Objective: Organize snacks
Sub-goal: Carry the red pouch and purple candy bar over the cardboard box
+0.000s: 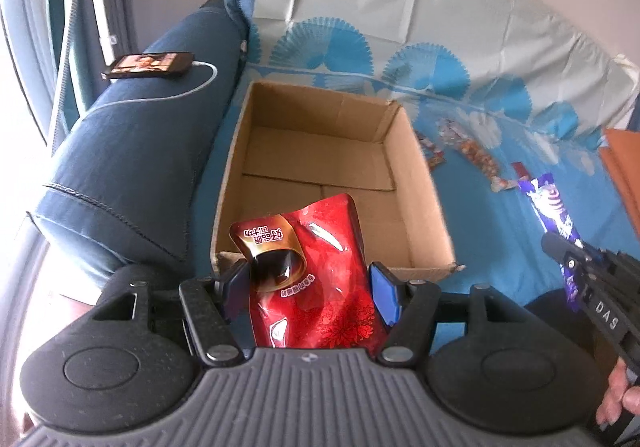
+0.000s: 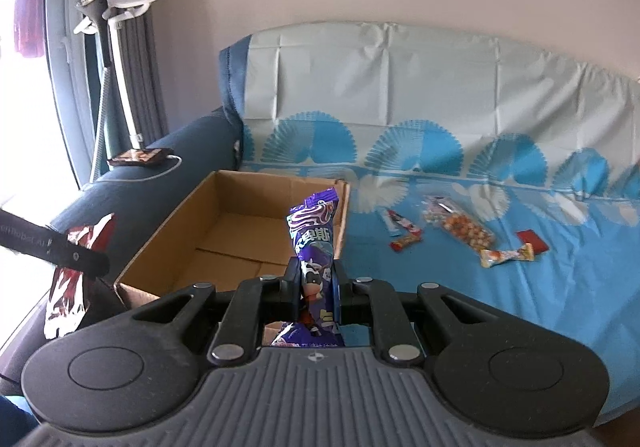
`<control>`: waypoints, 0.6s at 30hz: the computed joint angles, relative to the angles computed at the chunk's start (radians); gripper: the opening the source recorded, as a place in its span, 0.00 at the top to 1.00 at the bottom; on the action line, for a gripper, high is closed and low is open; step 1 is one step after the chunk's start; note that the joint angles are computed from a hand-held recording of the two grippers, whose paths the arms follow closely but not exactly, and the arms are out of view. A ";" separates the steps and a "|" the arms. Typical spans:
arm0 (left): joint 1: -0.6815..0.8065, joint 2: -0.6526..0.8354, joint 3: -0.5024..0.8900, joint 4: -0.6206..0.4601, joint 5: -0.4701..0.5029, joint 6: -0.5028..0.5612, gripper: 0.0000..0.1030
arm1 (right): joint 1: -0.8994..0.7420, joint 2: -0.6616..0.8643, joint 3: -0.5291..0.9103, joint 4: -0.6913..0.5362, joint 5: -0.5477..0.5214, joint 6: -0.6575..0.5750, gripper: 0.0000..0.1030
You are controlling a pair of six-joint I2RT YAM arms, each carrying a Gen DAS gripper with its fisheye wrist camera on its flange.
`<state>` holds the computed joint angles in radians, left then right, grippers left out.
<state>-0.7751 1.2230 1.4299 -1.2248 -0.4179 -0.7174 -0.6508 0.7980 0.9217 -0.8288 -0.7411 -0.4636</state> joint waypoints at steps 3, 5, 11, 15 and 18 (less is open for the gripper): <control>0.001 0.026 0.033 -0.035 -0.021 -0.022 0.33 | 0.024 0.026 -0.004 0.009 -0.014 0.006 0.85; 0.008 0.048 0.055 -0.042 -0.025 -0.024 0.33 | 0.041 0.045 -0.003 0.016 -0.017 -0.004 0.85; 0.060 0.182 0.176 -0.005 0.008 0.073 0.33 | 0.065 0.107 0.025 0.057 -0.003 0.013 0.85; 0.122 0.306 0.270 0.035 0.057 0.165 0.33 | 0.145 0.184 0.056 0.127 0.072 0.080 0.85; 0.170 0.389 0.318 0.065 0.082 0.216 0.32 | 0.222 0.265 0.076 0.194 0.134 0.130 0.85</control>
<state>-0.6050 1.6118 1.7476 -1.1599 -0.3360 -0.5017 -0.4291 1.0631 0.9981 -0.6349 -0.6075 -0.3334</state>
